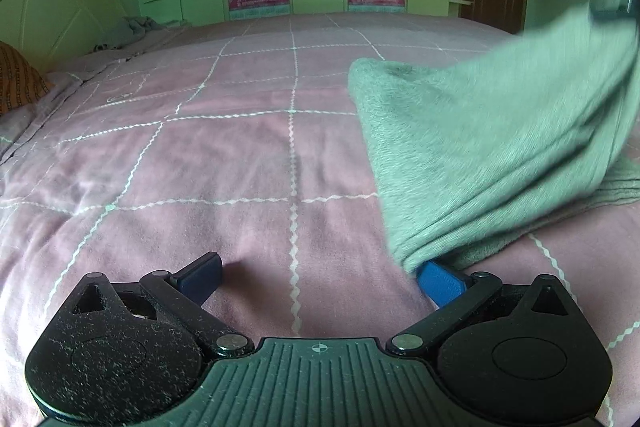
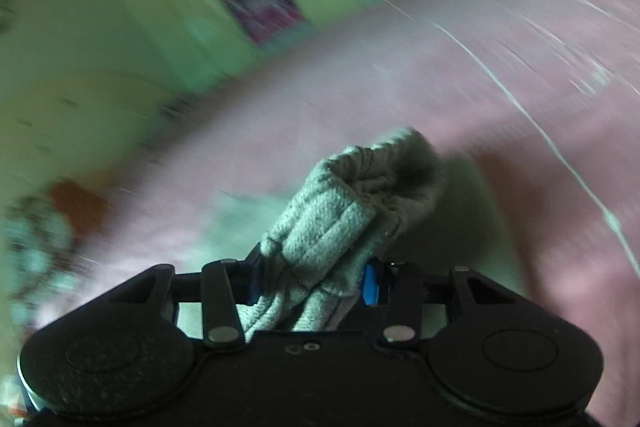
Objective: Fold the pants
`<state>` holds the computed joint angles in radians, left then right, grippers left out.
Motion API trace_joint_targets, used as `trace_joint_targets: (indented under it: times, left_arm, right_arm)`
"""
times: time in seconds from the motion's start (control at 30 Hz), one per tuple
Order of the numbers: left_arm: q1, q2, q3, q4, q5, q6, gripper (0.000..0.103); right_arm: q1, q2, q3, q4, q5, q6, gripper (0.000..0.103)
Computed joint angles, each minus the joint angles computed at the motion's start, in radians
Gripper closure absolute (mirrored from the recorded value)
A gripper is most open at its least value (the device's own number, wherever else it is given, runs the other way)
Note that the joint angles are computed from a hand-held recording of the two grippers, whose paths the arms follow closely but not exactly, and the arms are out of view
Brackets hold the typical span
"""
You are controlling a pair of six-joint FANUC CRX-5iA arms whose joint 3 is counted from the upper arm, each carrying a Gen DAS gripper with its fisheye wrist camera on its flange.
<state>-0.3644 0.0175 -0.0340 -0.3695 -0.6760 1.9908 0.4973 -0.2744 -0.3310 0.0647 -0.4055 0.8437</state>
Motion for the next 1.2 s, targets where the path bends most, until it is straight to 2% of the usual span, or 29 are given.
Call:
trace_joint_targets:
  times: [0.07, 0.13, 0.17, 0.2, 0.27, 0.3, 0.33, 0.37, 0.5, 0.63, 0.7, 0.73, 0.77, 0.8, 0.83, 0.97, 1.1, 1.2]
  left_arm:
    - [0.006, -0.008, -0.014, 0.011, 0.024, 0.000, 0.000]
    - [0.006, -0.014, -0.020, 0.012, 0.037, 0.005, 0.000]
    - [0.006, -0.012, -0.021, 0.014, 0.037, 0.006, 0.000]
    - [0.007, -0.008, -0.019, 0.019, 0.032, 0.005, 0.000]
    - [0.007, -0.004, -0.018, 0.021, 0.030, 0.005, 0.000]
    - [0.005, -0.005, -0.016, 0.018, 0.025, 0.010, 0.000]
    - [0.004, -0.004, -0.014, 0.014, 0.020, 0.015, 0.000]
    - [0.005, -0.004, -0.015, 0.016, 0.021, 0.017, 0.000]
    - [0.005, -0.005, -0.018, 0.016, 0.024, 0.028, 0.000]
    - [0.009, -0.008, -0.024, 0.021, 0.030, 0.039, 0.000]
    - [0.013, -0.009, -0.027, 0.028, 0.035, 0.037, 0.000]
    - [0.012, -0.008, -0.026, 0.026, 0.035, 0.038, 0.000]
    - [0.013, -0.008, -0.028, 0.029, 0.039, 0.034, 0.000]
    - [0.014, -0.009, -0.030, 0.031, 0.042, 0.033, 0.000]
    - [0.016, -0.010, -0.031, 0.035, 0.041, 0.032, 0.000]
    - [0.029, -0.010, -0.040, 0.060, 0.050, 0.018, 0.000]
    - [0.033, -0.010, -0.041, 0.068, 0.052, 0.008, 0.000]
    - [0.032, -0.009, -0.040, 0.070, 0.051, 0.007, 0.000]
  right_arm:
    - [0.004, -0.046, -0.040, 0.019, 0.083, 0.005, 0.059]
    - [-0.011, -0.087, -0.115, 0.085, 0.164, -0.084, 0.061]
    - [-0.027, -0.091, -0.141, 0.118, 0.157, -0.129, 0.061]
    - [-0.049, -0.071, -0.135, 0.098, 0.098, -0.150, 0.062]
    - [-0.107, 0.011, -0.051, -0.073, -0.104, -0.116, 0.065]
    - [-0.125, 0.019, -0.042, -0.136, -0.142, -0.067, 0.066]
    - [-0.124, 0.003, -0.058, -0.145, -0.127, -0.044, 0.066]
    - [-0.108, -0.008, -0.080, -0.105, -0.103, -0.069, 0.065]
    - [-0.091, -0.006, -0.063, -0.063, -0.116, -0.075, 0.064]
    - [-0.062, -0.048, -0.096, -0.016, -0.019, -0.069, 0.063]
    - [-0.071, -0.068, -0.115, -0.060, 0.031, -0.031, 0.063]
    - [-0.077, -0.056, -0.114, -0.053, 0.007, -0.037, 0.063]
    - [-0.091, -0.022, -0.086, -0.072, -0.069, -0.054, 0.063]
    - [-0.114, 0.008, -0.062, -0.144, -0.116, -0.040, 0.065]
    - [-0.127, 0.002, -0.066, -0.182, -0.111, -0.023, 0.065]
    - [-0.086, -0.015, -0.085, -0.075, -0.115, -0.082, 0.063]
    - [-0.116, -0.018, -0.074, -0.160, -0.117, -0.029, 0.063]
    - [-0.123, -0.019, -0.067, -0.178, -0.128, -0.016, 0.064]
